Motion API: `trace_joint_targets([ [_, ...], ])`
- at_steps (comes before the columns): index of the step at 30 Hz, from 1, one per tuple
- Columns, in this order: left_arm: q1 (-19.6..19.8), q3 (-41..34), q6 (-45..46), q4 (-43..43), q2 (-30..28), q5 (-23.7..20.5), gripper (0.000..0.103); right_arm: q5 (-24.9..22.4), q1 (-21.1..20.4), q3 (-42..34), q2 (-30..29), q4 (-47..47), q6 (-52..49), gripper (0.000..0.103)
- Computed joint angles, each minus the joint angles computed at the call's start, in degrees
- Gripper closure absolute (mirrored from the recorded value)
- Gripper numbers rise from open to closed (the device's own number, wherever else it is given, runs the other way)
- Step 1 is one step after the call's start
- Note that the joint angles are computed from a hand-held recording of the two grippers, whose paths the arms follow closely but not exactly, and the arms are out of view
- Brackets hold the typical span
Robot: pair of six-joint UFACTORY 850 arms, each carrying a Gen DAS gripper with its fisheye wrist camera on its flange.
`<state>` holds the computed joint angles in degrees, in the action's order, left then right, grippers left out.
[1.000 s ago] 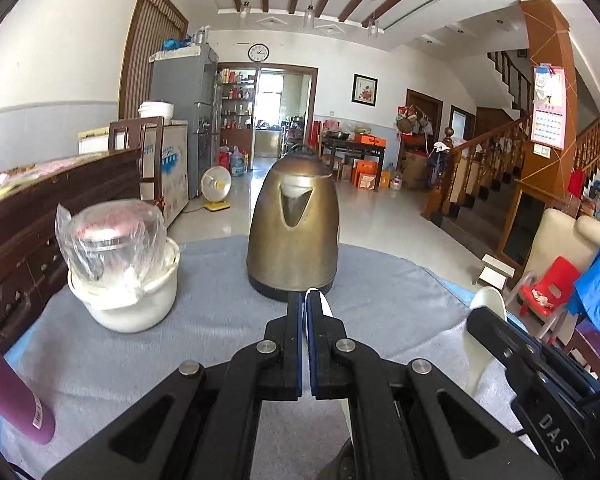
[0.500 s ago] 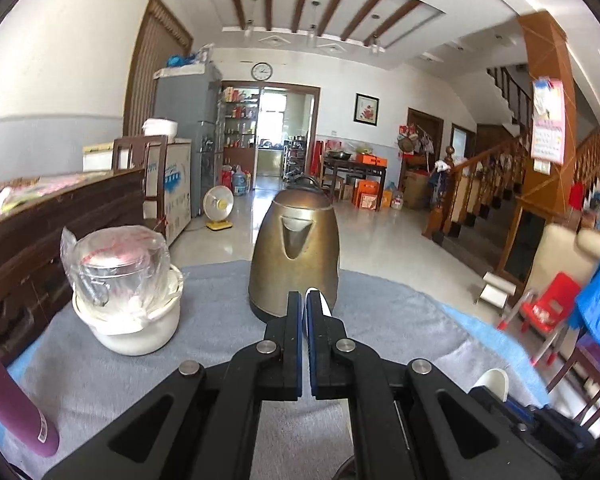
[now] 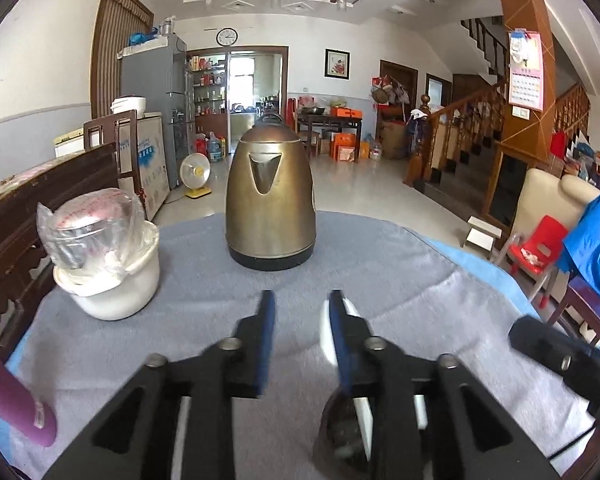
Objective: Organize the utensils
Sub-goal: 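Lift both spoons and carry them over the gray utensil holder, then lower the spoons into the holder and open both grippers, then move both tools down to the bundle of brown chopsticks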
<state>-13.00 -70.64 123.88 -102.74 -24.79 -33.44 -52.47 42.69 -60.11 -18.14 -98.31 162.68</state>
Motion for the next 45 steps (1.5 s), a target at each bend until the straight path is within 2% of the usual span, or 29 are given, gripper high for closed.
trace_joint_targets([
  [2,1.4,1.9,-0.3,1.3,1.9,-1.2,0.071,-1.7,1.3,1.1,1.1,0.5,1.0,0.081],
  [6,4.9,6.2,0.0,3.2,5.9,-3.1,0.052,-4.1,4.0,3.0,3.0,3.2,1.1,0.082],
  [9,8.0,9.1,-3.3,7.7,8.3,-4.0,0.045,-4.9,6.0,4.3,4.4,5.5,0.7,0.08],
  [11,10.7,11.1,-8.5,12.7,9.7,-5.0,0.044,-4.0,7.2,5.3,5.2,6.4,1.2,0.076],
  [15,15.0,14.0,-17.0,20.6,11.1,-5.7,0.043,-0.7,9.5,6.4,5.5,7.2,1.6,0.075],
  [19,17.2,17.9,-21.2,25.3,12.7,-2.4,0.043,2.1,12.1,6.1,4.3,8.5,-0.2,0.075],
  [24,16.2,24.7,-15.3,21.7,17.3,6.0,0.043,5.2,14.8,4.9,2.0,12.2,-2.1,0.075],
  [27,14.1,26.5,-11.8,20.1,19.1,12.5,0.043,6.5,15.9,4.5,1.3,13.8,-3.2,0.075],
  [29,13.0,26.7,-12.2,21.0,19.5,15.2,0.043,6.5,16.2,4.1,0.9,14.8,-4.3,0.075],
  [35,12.8,27.2,-12.3,19.8,21.0,18.4,0.036,7.5,15.8,4.1,1.3,13.6,-2.8,0.075],
  [45,11.8,26.8,-3.9,11.5,20.3,23.0,0.03,12.3,13.4,3.4,0.0,10.7,-0.9,0.075],
])
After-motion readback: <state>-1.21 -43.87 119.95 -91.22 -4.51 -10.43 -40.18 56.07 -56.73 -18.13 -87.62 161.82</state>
